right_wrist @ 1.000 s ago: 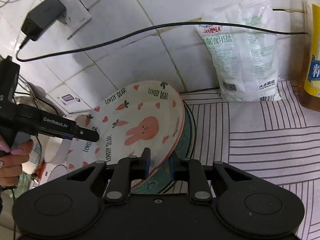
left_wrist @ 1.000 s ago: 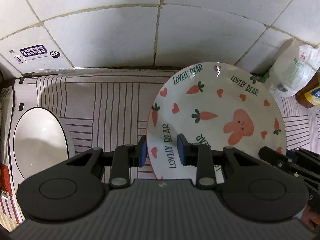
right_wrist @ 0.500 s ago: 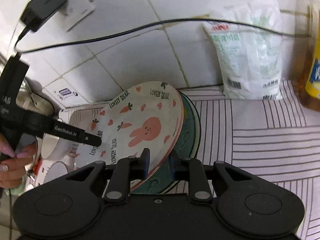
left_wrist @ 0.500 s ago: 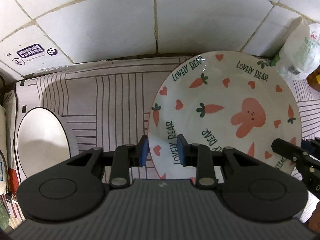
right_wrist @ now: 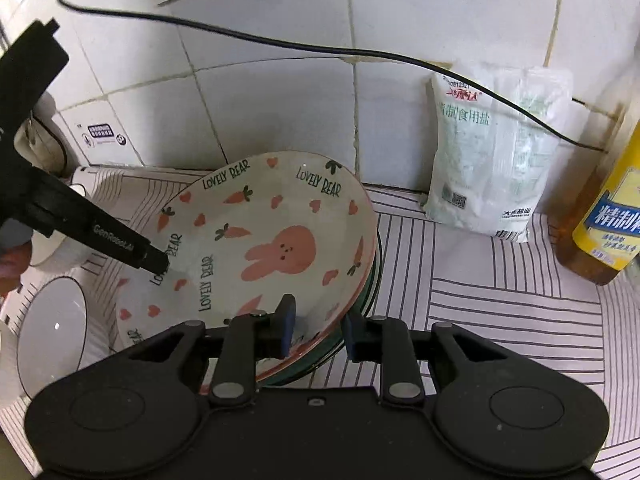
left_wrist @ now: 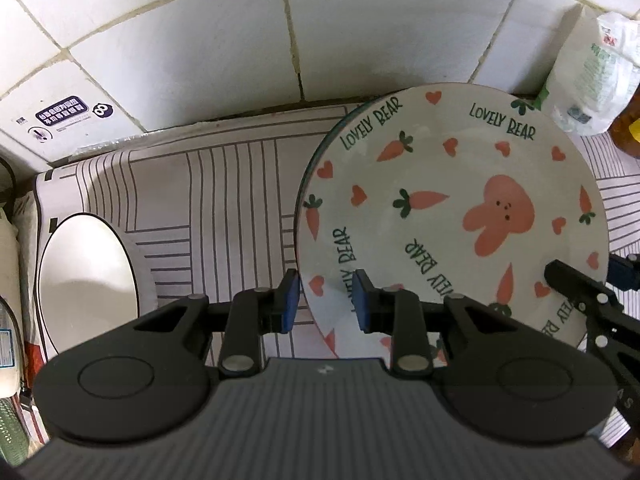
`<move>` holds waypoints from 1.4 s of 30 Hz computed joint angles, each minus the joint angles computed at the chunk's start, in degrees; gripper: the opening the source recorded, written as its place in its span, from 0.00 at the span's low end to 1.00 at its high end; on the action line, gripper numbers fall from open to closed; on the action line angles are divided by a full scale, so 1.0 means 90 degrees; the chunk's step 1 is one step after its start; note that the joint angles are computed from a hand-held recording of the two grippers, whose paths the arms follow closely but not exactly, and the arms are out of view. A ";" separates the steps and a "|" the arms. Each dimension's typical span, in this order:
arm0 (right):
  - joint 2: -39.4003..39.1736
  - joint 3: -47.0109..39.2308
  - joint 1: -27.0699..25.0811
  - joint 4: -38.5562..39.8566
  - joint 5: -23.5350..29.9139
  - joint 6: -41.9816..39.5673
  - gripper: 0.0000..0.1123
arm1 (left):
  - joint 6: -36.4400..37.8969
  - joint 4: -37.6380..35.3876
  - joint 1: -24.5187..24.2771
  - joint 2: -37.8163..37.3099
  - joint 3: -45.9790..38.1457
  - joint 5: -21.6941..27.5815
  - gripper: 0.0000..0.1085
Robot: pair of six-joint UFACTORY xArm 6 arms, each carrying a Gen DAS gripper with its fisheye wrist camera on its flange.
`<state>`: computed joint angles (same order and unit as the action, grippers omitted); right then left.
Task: Organize plates and bowls
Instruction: 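Open both grippers and pull them back from the plate stack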
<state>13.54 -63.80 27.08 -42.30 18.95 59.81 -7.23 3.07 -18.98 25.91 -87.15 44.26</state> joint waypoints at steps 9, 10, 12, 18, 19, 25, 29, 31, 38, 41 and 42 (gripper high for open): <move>0.0245 -0.0581 0.0400 0.0316 0.1406 -0.0333 0.32 | -0.0075 -0.0161 0.0034 -0.0366 0.0556 -0.0378 0.22; 0.0243 -0.0579 0.0402 0.0251 0.1405 -0.0273 0.32 | -0.0091 -0.0202 0.0035 -0.0440 0.0651 -0.0414 0.22; 0.0098 -0.0423 0.0381 0.0182 0.1299 -0.0124 0.31 | -0.0134 -0.0227 0.0016 -0.0640 0.0858 -0.0491 0.22; -0.0784 0.0577 0.0226 -0.0627 0.0348 0.0732 0.32 | -0.0125 -0.0236 -0.0168 -0.1324 0.1366 -0.0347 0.22; -0.0927 0.0735 0.0189 -0.0678 0.0169 0.0777 0.32 | -0.0150 -0.0240 -0.0198 -0.1463 0.1459 -0.0346 0.22; -0.1695 0.1209 0.0254 -0.1518 0.0182 0.1419 0.43 | -0.0113 -0.0213 -0.0323 -0.2225 0.1974 -0.0308 0.23; -0.2215 0.1553 0.0346 -0.1680 0.0197 0.1378 0.43 | -0.0479 0.0433 -0.0485 -0.2778 0.2496 -0.0291 0.28; -0.2485 0.1736 0.0397 -0.1703 0.0186 0.1382 0.43 | -0.0600 0.0530 -0.0538 -0.3014 0.2741 -0.0252 0.30; -0.3366 0.2297 0.0832 -0.1561 0.0421 0.1286 0.46 | -0.0543 0.0314 -0.0703 -0.4327 0.3867 -0.0328 0.31; -0.3692 0.2487 0.1063 -0.1496 0.0595 0.1286 0.47 | -0.0583 0.0316 -0.0830 -0.4935 0.4267 -0.0291 0.31; -0.3823 0.2566 0.1155 -0.1512 0.0627 0.1351 0.49 | -0.0632 0.0362 -0.0869 -0.5138 0.4404 -0.0272 0.31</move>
<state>-20.87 -40.71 37.48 -55.91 24.60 71.97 -12.92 6.33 -26.81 -20.33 -47.52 41.82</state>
